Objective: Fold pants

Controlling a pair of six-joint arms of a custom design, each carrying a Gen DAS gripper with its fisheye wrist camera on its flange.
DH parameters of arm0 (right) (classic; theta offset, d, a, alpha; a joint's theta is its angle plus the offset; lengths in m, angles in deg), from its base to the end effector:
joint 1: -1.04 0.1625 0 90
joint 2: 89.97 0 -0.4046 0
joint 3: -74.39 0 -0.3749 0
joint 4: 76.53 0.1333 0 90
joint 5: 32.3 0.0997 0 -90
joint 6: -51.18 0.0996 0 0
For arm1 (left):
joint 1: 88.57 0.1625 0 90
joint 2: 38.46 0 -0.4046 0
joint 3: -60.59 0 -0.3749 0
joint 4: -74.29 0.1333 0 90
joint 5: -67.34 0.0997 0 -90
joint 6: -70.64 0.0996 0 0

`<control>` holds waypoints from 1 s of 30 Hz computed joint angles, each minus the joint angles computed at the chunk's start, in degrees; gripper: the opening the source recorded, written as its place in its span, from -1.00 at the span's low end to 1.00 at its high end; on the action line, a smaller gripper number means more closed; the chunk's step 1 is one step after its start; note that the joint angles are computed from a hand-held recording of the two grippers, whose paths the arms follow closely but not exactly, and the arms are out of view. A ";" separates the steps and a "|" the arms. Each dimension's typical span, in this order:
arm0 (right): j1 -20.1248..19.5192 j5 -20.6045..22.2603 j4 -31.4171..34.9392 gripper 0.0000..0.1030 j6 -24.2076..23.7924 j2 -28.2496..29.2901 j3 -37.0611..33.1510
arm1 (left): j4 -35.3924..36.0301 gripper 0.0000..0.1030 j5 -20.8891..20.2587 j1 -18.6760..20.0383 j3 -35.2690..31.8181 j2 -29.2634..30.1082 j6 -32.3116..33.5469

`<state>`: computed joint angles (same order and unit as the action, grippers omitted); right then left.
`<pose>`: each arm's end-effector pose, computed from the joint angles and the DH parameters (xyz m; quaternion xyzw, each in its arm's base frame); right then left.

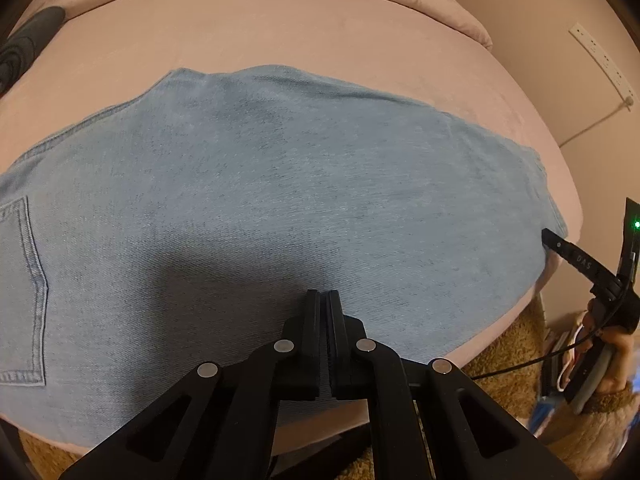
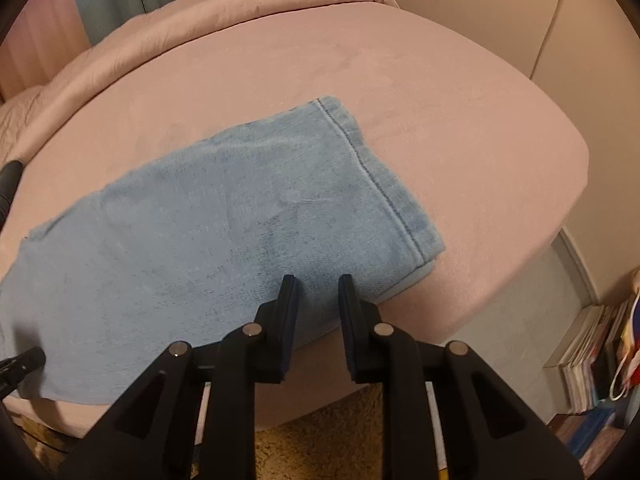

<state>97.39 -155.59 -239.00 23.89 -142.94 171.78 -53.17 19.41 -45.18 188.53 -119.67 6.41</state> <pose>0.1488 -0.6260 0.1965 0.2025 -0.9099 0.1778 0.3155 -0.1571 -0.4238 0.2003 -0.1138 0.9238 -0.2518 0.2651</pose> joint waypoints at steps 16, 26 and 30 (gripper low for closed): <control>-0.51 1.33 0.10 -0.60 0.76 0.23 0.26 | 0.65 -0.88 1.12 -0.66 -0.35 1.09 -1.33; -0.16 0.22 5.13 -0.60 3.14 0.86 -2.64 | 0.09 -0.88 1.82 -0.81 0.35 0.58 0.45; 0.00 -0.12 5.11 -0.60 3.81 1.03 -2.74 | -1.95 -0.88 1.52 -0.68 1.40 -0.26 1.47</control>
